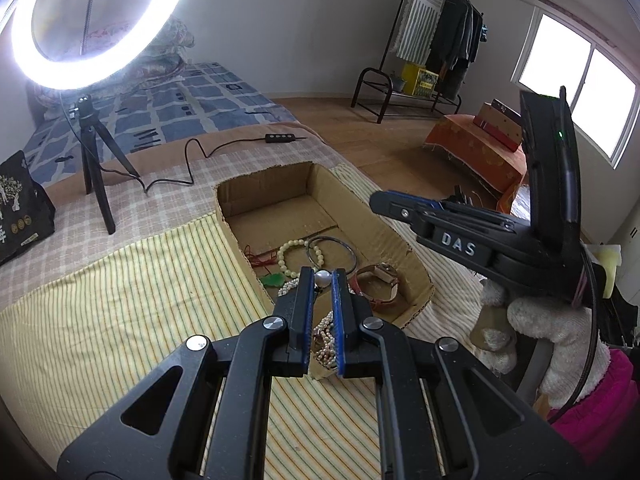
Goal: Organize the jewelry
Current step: 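Open the right tool, then the left tool, releasing the pearls into the box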
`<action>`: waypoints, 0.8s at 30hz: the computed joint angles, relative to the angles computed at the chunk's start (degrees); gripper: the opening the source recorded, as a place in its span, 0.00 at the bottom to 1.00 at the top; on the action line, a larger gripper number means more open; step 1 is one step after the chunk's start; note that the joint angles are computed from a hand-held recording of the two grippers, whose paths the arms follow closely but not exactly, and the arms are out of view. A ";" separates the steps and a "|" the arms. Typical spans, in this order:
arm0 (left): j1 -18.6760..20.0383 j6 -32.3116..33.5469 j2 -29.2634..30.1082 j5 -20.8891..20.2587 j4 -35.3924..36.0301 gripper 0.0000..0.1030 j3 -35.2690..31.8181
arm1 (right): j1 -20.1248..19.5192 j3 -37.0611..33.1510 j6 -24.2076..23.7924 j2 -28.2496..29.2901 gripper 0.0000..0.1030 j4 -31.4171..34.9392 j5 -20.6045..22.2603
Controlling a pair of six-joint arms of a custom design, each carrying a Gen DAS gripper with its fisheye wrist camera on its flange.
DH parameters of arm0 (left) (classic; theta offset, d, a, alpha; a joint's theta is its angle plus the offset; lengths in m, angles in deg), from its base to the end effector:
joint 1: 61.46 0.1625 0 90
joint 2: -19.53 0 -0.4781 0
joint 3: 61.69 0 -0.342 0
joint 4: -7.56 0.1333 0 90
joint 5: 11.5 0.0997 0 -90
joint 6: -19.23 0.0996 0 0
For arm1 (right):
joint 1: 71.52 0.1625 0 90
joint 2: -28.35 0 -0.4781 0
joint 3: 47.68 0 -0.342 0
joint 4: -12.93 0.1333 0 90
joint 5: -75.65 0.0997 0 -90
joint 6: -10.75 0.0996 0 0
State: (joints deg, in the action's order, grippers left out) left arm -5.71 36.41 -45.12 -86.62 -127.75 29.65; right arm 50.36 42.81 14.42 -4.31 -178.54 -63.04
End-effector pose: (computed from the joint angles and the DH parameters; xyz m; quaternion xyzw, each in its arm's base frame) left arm -0.2263 -0.6147 0.3816 0.4057 0.8907 -0.1776 0.1026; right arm 0.4205 -0.5653 0.1522 0.0575 -0.8576 0.4393 0.2610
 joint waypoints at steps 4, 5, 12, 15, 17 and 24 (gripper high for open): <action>0.16 -0.05 0.67 -0.03 -0.22 0.07 0.20 | -0.91 -1.01 0.04 0.51 0.08 0.30 0.28; 0.17 -0.06 0.87 -0.01 -0.30 0.07 0.23 | -1.07 -1.29 -0.01 0.67 0.08 0.44 0.14; 0.30 -0.17 1.66 0.35 -0.91 0.06 0.92 | -2.03 -3.99 -0.76 1.94 0.08 1.90 -0.51; 0.28 0.18 1.90 0.71 -1.03 0.06 1.27 | -2.40 -4.82 -0.97 2.23 0.08 2.30 -0.45; 0.27 0.52 1.97 0.87 -1.13 0.06 1.49 | -2.54 -5.44 -1.11 2.53 0.08 2.71 -0.83; 0.30 0.95 2.15 0.90 -1.12 0.06 1.83 | -3.02 -6.83 -1.14 3.33 0.08 4.57 -1.24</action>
State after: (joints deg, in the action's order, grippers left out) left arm -5.41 37.36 -42.97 -85.72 -128.87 31.48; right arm 47.33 35.98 13.29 -0.98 -173.97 -64.28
